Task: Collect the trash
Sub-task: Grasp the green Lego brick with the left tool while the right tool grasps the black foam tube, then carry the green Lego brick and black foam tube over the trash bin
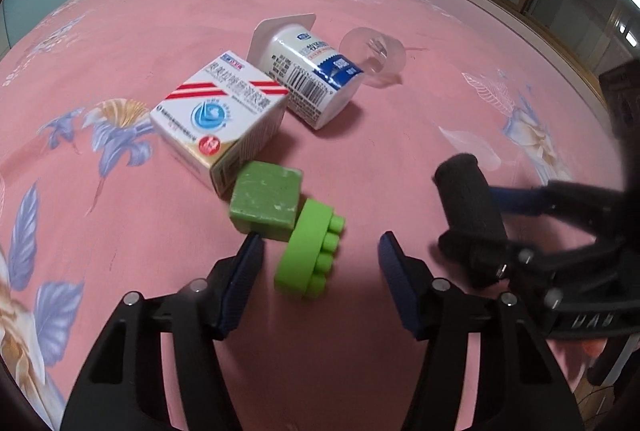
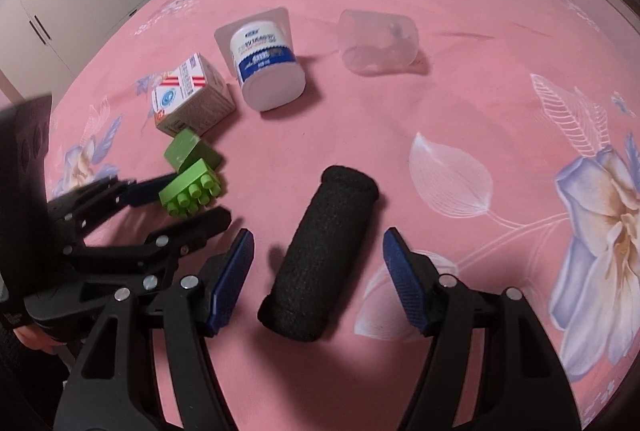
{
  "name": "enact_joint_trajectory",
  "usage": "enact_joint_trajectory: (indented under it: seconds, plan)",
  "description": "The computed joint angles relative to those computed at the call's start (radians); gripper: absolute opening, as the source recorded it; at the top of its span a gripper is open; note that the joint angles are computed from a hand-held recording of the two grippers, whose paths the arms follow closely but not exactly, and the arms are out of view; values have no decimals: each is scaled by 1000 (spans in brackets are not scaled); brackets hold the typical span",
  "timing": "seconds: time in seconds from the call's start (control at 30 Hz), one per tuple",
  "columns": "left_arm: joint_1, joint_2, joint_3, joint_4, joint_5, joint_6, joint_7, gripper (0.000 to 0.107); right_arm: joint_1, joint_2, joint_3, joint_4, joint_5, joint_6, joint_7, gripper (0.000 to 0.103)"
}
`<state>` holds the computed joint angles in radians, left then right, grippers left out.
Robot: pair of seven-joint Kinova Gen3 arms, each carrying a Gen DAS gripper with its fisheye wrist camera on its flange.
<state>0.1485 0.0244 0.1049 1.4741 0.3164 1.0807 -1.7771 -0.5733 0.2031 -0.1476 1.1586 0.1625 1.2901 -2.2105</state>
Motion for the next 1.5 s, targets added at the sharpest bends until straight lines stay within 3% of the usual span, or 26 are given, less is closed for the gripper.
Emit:
enact_joint_trajectory:
  seconds: [0.13, 0.2, 0.3, 0.47, 0.63, 0.83, 1.0, 1.2, 1.33, 1.5]
  plan:
    - [21, 24, 14, -23, -56, -15, 34, 47, 38, 14, -45, 0, 14, -8, -23, 62]
    - [30, 33, 18, -32, -79, -14, 62, 28, 78, 32, -128, -14, 73, 22, -43, 54]
    - [28, 29, 14, -31, -71, -14, 84, 26, 88, 32, -170, -11, 121, 38, -35, 44]
    - [52, -21, 25, -2, -141, -7, 140, 24, 62, -8, -99, 18, 58, 18, 1, 42]
    - [67, -83, 38, -9, -193, 63, 192, 23, 109, -50, -196, 9, 87, 55, -8, 42]
    - [94, -169, 87, -74, -307, 174, 294, 23, 70, -112, -245, -53, 148, 145, -23, 42]
    - [99, -246, 134, -174, -355, 284, 341, 23, -47, -157, -220, -153, 217, 256, -30, 42]
    - [71, -298, 225, -321, -415, 419, 401, 23, -262, -174, -252, -343, 429, 454, -64, 42]
    - [32, -327, 302, -429, -444, 516, 435, 23, -448, -166, -265, -466, 591, 589, -68, 42]
    - [-89, -344, 463, -588, -495, 661, 443, 23, -679, -167, -292, -574, 795, 703, -53, 42]
